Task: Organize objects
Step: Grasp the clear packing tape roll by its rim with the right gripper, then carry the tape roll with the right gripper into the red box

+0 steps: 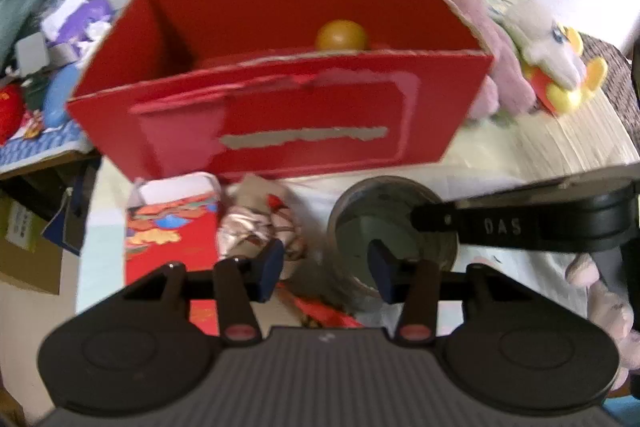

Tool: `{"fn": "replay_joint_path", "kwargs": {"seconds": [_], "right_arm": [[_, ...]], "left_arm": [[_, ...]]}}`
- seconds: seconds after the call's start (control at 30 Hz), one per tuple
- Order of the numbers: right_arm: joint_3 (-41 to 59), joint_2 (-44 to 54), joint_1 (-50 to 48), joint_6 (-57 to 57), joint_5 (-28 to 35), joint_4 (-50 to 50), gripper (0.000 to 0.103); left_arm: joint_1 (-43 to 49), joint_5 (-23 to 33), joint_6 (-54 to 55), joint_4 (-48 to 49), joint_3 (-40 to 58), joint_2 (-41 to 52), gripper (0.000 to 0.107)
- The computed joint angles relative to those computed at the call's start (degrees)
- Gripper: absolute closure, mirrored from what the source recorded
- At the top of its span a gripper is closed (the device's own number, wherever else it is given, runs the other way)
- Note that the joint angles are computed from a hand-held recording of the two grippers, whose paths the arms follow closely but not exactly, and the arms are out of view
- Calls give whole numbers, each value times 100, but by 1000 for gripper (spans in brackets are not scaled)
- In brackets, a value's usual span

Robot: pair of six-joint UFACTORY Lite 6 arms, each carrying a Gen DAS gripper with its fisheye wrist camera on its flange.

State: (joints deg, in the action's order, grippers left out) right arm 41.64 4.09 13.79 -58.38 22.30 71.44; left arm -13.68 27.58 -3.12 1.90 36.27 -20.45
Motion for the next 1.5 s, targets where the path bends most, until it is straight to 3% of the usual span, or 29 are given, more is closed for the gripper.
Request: {"fn": "replay_joint_path", "kwargs": {"seconds": [0.13,0.2,0.27,0.57,0.8,1.07,1.27,1.5], "right_arm": [[-251,-328,-78,253,-172,-247,93],[-420,-523,-258,356,-158,-357,92],[-625,-801,-392,673,-217,-652,92],[-1309,-2997,-1380,2893,-8,-2796,91],[-416,-3520,-1521,3904,106,-3573,90],[1439,-1803,-128,5579,-617,-4882,90],[3213,311,546,6182,-275,-5025,92],[5576,2710,993,6966,643,-5714,93]], "left_arm": [[-5,-45,799,-690,134,400,66],[170,68,1821,-1692,264,658,81],[240,226,2632,-2485,396,884,86],[-468,477,3870,-3496,1056,867,87],[-164,1045,4744,-4075,2221,751,88],[1426,1999,5707,-4669,3603,1262,88],[2433,2438,5906,-4537,4782,2643,88],[2504,2320,5263,-3615,5944,4287,89]]}}
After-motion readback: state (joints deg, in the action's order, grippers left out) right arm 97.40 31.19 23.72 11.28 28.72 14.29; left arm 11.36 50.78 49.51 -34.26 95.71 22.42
